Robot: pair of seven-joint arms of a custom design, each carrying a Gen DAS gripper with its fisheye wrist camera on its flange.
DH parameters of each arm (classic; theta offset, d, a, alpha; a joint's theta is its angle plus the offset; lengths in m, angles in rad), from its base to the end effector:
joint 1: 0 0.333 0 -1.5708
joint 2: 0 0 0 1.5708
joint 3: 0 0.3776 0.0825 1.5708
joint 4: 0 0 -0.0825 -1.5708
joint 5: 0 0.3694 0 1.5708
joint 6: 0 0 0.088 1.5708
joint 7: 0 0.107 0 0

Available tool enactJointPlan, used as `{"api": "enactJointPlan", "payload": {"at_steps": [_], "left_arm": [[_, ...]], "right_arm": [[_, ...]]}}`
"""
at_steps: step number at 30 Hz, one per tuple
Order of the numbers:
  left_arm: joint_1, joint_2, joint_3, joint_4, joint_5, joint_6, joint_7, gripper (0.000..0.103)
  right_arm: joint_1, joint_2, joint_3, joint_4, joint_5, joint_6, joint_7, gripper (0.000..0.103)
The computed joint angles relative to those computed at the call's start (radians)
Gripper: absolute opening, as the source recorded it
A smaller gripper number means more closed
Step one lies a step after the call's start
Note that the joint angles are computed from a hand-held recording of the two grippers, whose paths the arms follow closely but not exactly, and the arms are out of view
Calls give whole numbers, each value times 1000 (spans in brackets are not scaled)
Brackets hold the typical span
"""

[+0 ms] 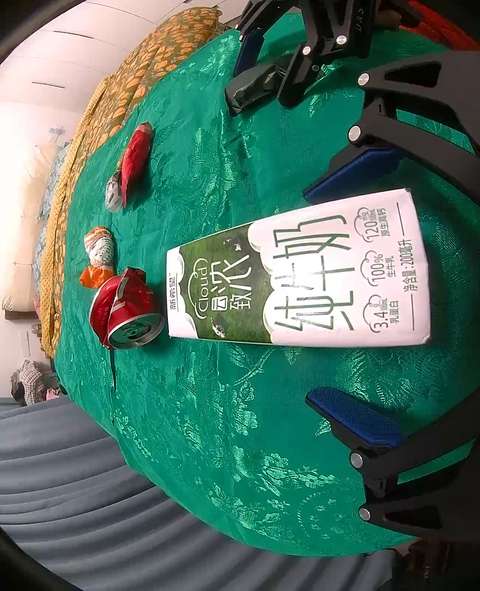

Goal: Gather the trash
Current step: 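Grasp the white milk carton with left tool while right tool grasps dark green packet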

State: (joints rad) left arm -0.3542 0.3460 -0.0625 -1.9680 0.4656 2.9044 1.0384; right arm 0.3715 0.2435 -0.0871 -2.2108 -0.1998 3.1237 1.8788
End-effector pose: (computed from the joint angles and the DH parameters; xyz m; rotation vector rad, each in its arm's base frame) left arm 0.5960 -0.2886 0.4274 -1.5944 2.1500 -0.6706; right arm 0.5732 0.1888 0.4161 -1.9602 1.6278 -0.5184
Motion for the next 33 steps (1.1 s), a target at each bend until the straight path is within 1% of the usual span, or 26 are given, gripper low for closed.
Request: {"api": "enactJointPlan", "payload": {"at_steps": [12,30,31,32,33], "left_arm": [[-3,0,3,-1,2,1,-2,97],[-2,-1,2,-1,3,0,-4,97],[8,-1,-9,-3,-8,2,8,97],[27,0,-30,-4,-34,6,36,97],[77,-2,-84,-10,-92,12,109,97]], "right_arm": [[7,0,-6,1,-3,-1,5,78],[2,0,0,1,-1,-1,3,79],[-18,-1,22,-1,10,-3,-8,79],[-69,-5,79,-2,47,-11,-50,79],[-142,-11,160,-1,107,-33,-113,79]]}}
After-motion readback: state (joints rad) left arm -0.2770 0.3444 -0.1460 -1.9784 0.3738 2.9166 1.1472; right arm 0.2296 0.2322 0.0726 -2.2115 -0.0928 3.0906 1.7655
